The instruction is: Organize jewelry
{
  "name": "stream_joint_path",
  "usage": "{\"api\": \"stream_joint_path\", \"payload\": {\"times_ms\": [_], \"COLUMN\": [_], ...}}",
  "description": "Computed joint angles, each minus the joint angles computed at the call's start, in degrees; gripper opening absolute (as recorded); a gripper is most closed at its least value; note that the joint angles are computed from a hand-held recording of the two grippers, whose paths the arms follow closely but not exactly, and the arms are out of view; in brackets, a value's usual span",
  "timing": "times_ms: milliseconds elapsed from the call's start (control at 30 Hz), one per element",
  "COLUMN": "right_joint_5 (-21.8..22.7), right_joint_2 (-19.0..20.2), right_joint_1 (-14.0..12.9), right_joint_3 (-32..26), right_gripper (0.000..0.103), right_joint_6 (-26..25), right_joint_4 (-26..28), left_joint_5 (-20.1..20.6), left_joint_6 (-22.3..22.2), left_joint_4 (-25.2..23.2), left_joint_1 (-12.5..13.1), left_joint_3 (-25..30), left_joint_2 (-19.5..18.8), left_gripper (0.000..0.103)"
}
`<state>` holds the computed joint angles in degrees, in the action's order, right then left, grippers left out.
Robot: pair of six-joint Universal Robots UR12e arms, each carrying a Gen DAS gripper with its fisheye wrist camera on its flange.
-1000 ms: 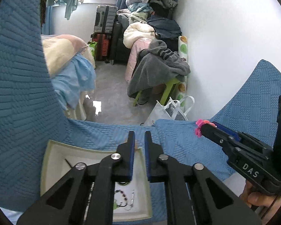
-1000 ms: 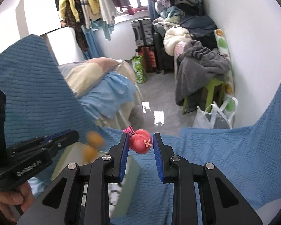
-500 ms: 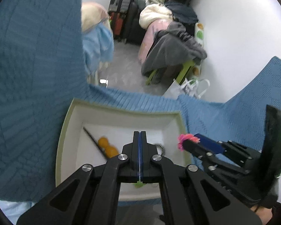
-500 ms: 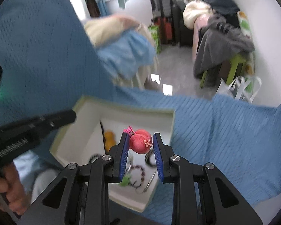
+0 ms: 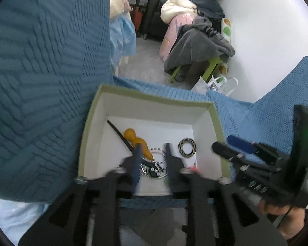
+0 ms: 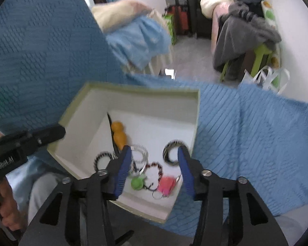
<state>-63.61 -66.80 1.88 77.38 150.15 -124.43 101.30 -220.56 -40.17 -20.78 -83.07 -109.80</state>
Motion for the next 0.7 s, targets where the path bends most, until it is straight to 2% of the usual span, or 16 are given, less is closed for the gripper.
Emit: {"api": "stream_joint_path", "payload": {"times_ms": [33,167,200,233,267,467,600,667,700], "right_joint_5": [1.5,4.8,5.9,6.7,7.7,13.3,14.6,13.5,13.1], "right_joint_2": [-0.4,-2.0,-2.5,-2.9,-3.6,-7.4,-9.4,-10.5,-10.9], "right_joint_1": [-0.4,-1.4,-1.7,-1.9,-2.2,-3.7,-4.3,-4.4,-4.5], "right_joint_3": [-0.3,-1.0,-1.1,-1.2,-1.0,1.1,2.8,3.7,3.9], "right_gripper": [0.046,0.050,0.053,0.064,0.069,0.069,0.070,0.079,0.079], "right_joint_6": [0.5,2.8,3.7,4.3,4.8,7.5,8.7,8.6,8.2], "right_joint_4": [-0.8,-5.1,-6.3,-7.4,-8.8,-16.4,-20.4,-21.1,-20.8], "left_joint_5": [0.8,4.8,6.2,7.6,9.6,14.2,19.9,21.1,22.0], "left_joint_6": [0.3,2.4,3.0,3.3,3.8,6.8,7.8,8.2,8.3], "left_joint_4": [0.6,1.4,1.6,1.8,2.8,6.5,7.5,7.8,7.9], "left_joint_1": [-0.2,-1.1,-1.4,-1.7,-2.2,-4.1,-5.9,-6.5,-6.9], "left_joint_3": [-0.2,0.9,1.2,1.4,1.5,2.3,3.1,2.9,2.8], "left_joint_2": [0.3,1.5,1.9,2.2,2.6,4.7,5.0,5.3,5.4], "left_gripper": [0.045,0.048,0.051,0.051,0.051,0.052,0.053,0.053,0.053]}}
